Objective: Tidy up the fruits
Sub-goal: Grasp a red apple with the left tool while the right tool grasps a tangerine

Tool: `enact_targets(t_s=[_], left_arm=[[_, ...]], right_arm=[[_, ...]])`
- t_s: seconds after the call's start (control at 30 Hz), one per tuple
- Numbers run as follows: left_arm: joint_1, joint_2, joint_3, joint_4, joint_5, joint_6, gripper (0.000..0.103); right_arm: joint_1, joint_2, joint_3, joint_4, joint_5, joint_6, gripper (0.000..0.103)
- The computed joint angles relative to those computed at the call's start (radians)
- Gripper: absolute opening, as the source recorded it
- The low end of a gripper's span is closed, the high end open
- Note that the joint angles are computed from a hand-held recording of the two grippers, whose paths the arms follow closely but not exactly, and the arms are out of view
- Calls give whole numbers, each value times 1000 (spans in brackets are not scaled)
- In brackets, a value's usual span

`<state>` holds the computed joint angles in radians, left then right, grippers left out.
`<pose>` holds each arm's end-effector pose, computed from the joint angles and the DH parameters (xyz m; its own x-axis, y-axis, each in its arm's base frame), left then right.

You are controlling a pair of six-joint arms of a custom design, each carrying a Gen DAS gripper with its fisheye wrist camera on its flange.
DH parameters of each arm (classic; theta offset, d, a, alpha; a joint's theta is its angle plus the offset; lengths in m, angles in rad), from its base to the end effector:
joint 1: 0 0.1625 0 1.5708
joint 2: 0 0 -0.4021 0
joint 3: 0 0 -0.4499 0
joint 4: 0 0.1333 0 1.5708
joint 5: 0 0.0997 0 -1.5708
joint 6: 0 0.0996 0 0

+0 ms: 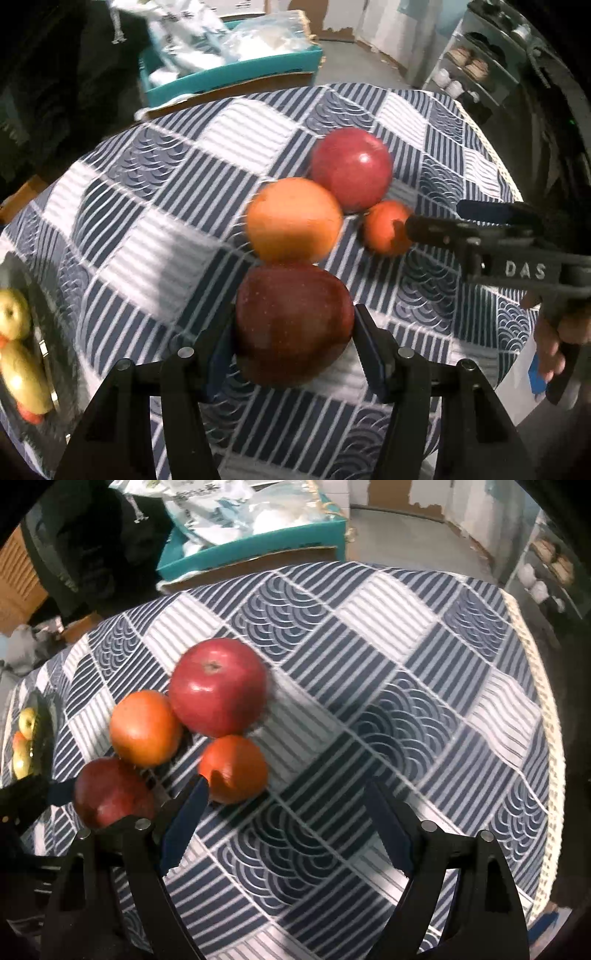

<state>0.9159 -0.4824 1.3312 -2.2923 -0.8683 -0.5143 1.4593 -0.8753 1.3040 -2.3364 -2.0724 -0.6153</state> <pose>-0.2957 -0.7095 -0.0767 -0.7807 0.0744 -0.6204 0.2528 0.9456 -0.2047 -0.0030 -0.7944 0.2347 -0.7577 -0.3327 0.5614 -0.4070 0.9134 -0.0080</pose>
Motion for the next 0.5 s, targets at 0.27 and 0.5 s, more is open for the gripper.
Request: enact_targets(t_s=[0.27, 0.5], left_arm=[[14, -53, 63, -18, 20, -40, 62], [17, -36, 49, -37, 38, -6, 63]], right_arm=[[9, 43, -13, 14, -17, -13, 86], [14, 71, -13, -4, -40, -48, 84]])
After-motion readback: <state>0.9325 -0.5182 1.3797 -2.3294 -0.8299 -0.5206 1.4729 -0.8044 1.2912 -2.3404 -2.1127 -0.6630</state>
